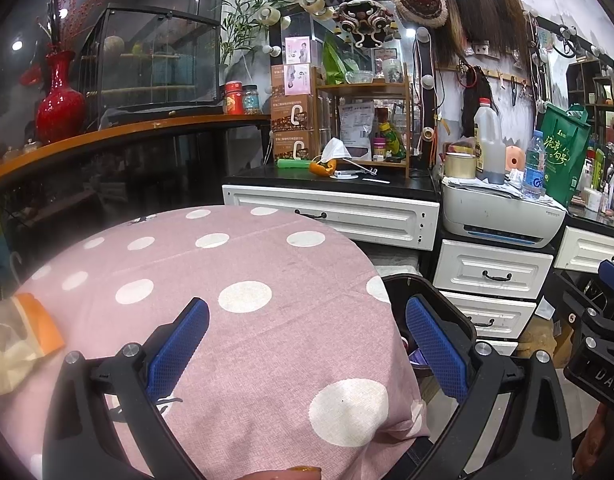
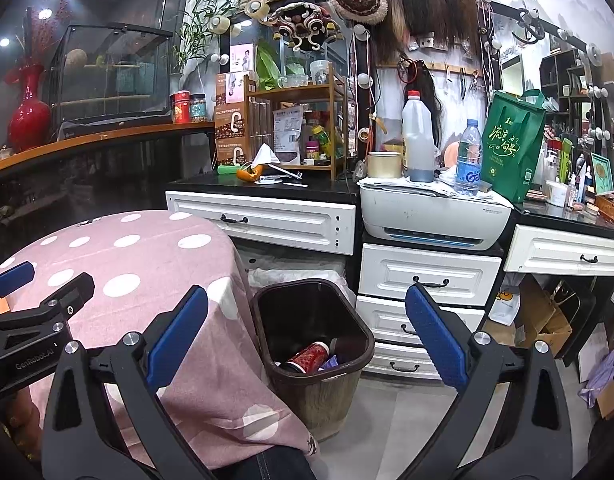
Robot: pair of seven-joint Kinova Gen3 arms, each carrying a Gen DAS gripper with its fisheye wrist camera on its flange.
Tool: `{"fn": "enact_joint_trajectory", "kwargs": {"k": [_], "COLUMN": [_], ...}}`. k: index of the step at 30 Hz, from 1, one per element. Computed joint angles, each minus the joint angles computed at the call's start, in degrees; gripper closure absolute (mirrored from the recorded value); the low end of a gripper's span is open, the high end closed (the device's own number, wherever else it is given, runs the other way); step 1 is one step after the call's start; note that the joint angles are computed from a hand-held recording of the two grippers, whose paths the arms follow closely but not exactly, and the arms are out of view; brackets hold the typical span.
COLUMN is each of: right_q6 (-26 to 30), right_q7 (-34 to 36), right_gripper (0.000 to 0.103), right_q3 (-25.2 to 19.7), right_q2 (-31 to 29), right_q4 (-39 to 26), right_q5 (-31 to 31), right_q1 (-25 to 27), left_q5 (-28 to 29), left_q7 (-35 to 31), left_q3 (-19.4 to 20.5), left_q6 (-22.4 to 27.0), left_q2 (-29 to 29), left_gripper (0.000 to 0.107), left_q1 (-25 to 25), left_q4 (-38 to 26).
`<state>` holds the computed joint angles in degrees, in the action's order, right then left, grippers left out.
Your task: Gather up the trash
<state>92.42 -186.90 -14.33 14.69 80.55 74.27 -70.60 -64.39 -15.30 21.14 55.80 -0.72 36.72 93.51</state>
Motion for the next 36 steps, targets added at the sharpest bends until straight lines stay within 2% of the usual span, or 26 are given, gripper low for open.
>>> {"fn": "enact_joint_trajectory", "kwargs": {"k": [36], "right_q6": [-0.47], "right_q7": [0.35], "right_gripper": [0.006], "right_q3": [0.1], "right_q2": [-0.02], "right_q4": [-0.26], "right_q5": [-0.28], "right_q1": [0.23], "left_q5": [0.23], "left_q7": [0.1], "left_q3": [-0.14], "left_q6": [-0.35], "left_q2": [0.06], "left_gripper": [0.01], "left_q1": [0.01], "left_q4": [0.37]}}
